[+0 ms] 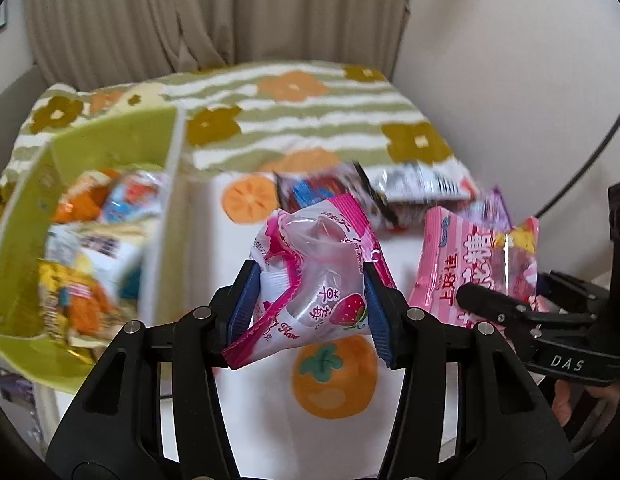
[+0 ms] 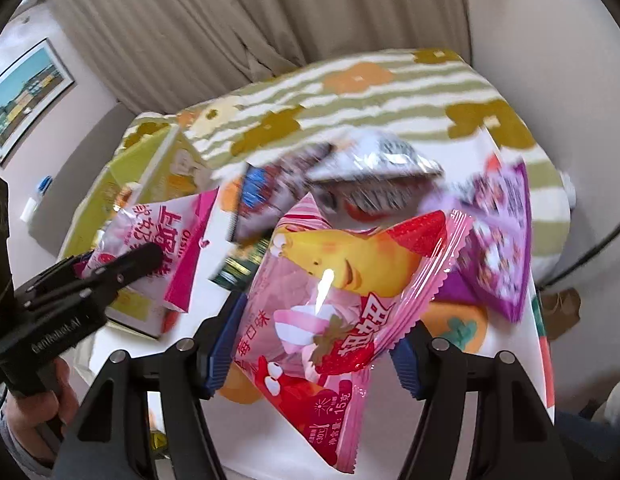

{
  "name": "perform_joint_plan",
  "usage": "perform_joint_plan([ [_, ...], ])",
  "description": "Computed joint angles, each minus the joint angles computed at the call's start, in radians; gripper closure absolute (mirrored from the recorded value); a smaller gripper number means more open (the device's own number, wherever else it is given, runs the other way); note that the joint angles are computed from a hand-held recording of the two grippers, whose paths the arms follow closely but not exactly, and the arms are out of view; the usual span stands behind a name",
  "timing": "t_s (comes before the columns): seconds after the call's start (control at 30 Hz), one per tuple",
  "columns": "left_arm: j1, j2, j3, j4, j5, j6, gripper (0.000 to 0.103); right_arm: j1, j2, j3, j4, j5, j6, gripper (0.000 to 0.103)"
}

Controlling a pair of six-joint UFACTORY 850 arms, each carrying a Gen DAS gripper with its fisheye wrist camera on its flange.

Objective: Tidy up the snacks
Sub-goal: 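Carry both pink packs over the box and open both grippers to drop them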

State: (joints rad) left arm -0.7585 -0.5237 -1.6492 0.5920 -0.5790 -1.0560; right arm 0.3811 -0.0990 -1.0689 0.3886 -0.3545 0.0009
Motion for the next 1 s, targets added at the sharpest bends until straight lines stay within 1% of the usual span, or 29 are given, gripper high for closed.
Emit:
perform_joint_plan([
  [0.1, 0.024, 0.059, 0.034, 0.054, -0.009, -0.038, 0.056, 0.027, -0.005, -0.046, -0.013, 0.003, 0.006, 0.041],
  [0.2, 0.058, 0.111, 0.069, 0.086, -0.011, -0.060, 0.056, 0.061, -0.030, -0.111, 0.005, 0.009, -0.006, 0.041],
  [0.3, 0.099, 0.151, 0.096, 0.108, -0.012, -0.068, 0.056, 0.099, -0.075, -0.194, 0.029, 0.016, -0.024, 0.041],
  [0.4, 0.148, 0.177, 0.112, 0.109, -0.013, -0.044, 0.056, 0.128, -0.129, -0.280, 0.029, 0.012, -0.028, 0.041],
  [0.5, 0.214, 0.197, 0.132, 0.073, 0.002, 0.014, 0.056, 0.158, -0.204, -0.387, 0.036, -0.002, -0.028, 0.041],
  [0.57, 0.252, 0.201, 0.139, 0.040, 0.014, 0.062, 0.056, 0.179, -0.255, -0.460, 0.005, -0.015, 0.004, 0.041],
  [0.67, 0.315, 0.203, 0.150, -0.041, 0.038, 0.162, 0.056, 0.206, -0.337, -0.573, -0.066, -0.043, 0.077, 0.041],
  [0.73, 0.359, 0.190, 0.149, -0.120, 0.054, 0.260, 0.056, 0.223, -0.388, -0.643, -0.125, -0.064, 0.140, 0.041],
  [0.9, 0.432, 0.142, 0.134, -0.281, 0.067, 0.476, 0.055, 0.256, -0.494, -0.785, -0.267, -0.123, 0.319, 0.041],
  [0.93, 0.439, 0.139, 0.136, -0.288, 0.065, 0.495, 0.052, 0.260, -0.507, -0.801, -0.293, -0.134, 0.352, 0.041],
  [0.97, 0.443, 0.132, 0.132, -0.300, 0.060, 0.520, 0.039, 0.265, -0.514, -0.812, -0.319, -0.143, 0.383, 0.041],
  [1.0, 0.448, 0.121, 0.125, -0.300, 0.050, 0.541, 0.016, 0.271, -0.523, -0.823, -0.347, -0.152, 0.418, 0.041],
])
